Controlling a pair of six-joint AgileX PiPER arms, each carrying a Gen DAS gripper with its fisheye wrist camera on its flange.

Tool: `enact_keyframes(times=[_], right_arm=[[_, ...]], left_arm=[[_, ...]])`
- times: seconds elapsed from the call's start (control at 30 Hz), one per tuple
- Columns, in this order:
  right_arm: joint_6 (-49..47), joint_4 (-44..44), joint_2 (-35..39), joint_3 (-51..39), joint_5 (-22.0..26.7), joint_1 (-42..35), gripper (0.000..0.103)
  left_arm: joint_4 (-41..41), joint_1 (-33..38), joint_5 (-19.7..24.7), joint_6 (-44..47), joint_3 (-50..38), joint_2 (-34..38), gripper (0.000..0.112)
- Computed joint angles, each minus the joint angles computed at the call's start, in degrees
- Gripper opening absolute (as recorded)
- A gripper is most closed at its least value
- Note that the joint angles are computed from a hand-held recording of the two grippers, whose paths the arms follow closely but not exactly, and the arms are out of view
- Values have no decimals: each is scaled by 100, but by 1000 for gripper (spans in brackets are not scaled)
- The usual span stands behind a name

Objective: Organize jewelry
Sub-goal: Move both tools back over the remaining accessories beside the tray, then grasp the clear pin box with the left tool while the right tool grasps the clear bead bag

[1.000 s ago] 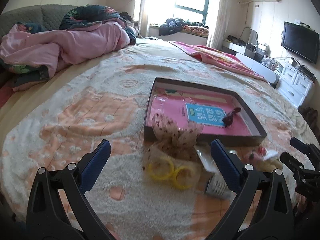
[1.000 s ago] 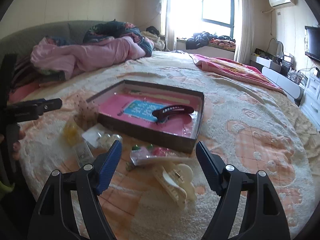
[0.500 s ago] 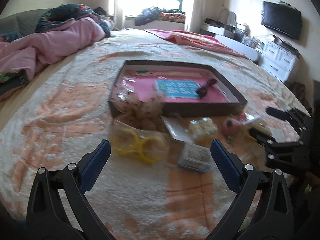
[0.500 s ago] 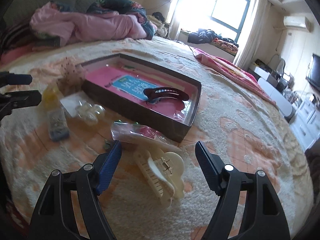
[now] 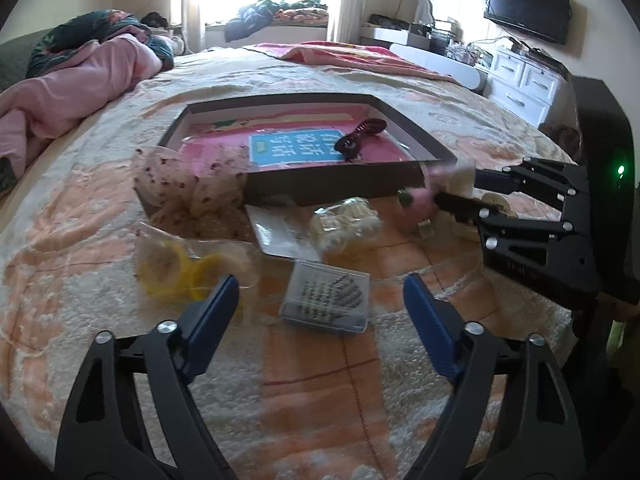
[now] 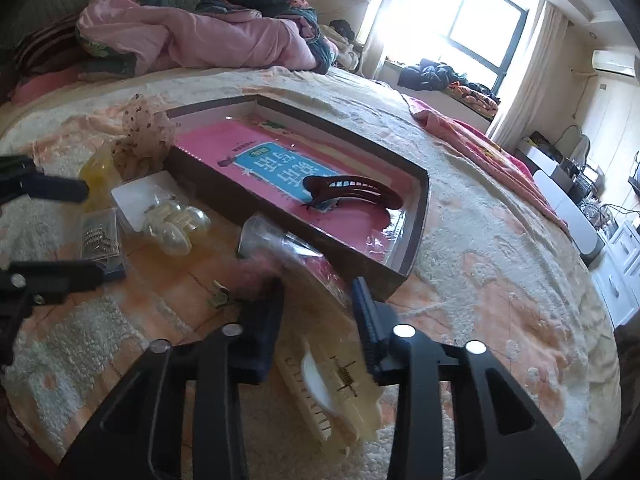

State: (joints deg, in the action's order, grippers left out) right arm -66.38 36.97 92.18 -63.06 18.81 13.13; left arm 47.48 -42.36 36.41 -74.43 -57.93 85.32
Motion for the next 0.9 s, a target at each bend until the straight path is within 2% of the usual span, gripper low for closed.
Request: enact_keyframes(times=[0.17, 0.23, 0.3, 0.33, 0.63, 0.9], right_arm=[[-281, 554, -10, -46, 206, -215, 15], [-314, 763, -1, -108, 339, -345, 14], [-406, 1083, 0, -175, 533, -513, 13], [-420, 1217, 5, -219, 655, -605, 13], [-840, 2158, -92, -277, 1235, -1121, 13], [-1002, 2435, -272, -182, 1518, -1153, 13]], left_arm=[[-2, 51, -94, 19, -94, 173, 62], [-110, 95, -139, 128, -144, 259, 54], [-208, 101, -130, 217, -177, 318, 40], [-234, 100, -117, 248, -192, 345, 38], [-161, 30, -215, 136, -64, 77, 38], [340, -17, -53, -316, -2, -293, 38]])
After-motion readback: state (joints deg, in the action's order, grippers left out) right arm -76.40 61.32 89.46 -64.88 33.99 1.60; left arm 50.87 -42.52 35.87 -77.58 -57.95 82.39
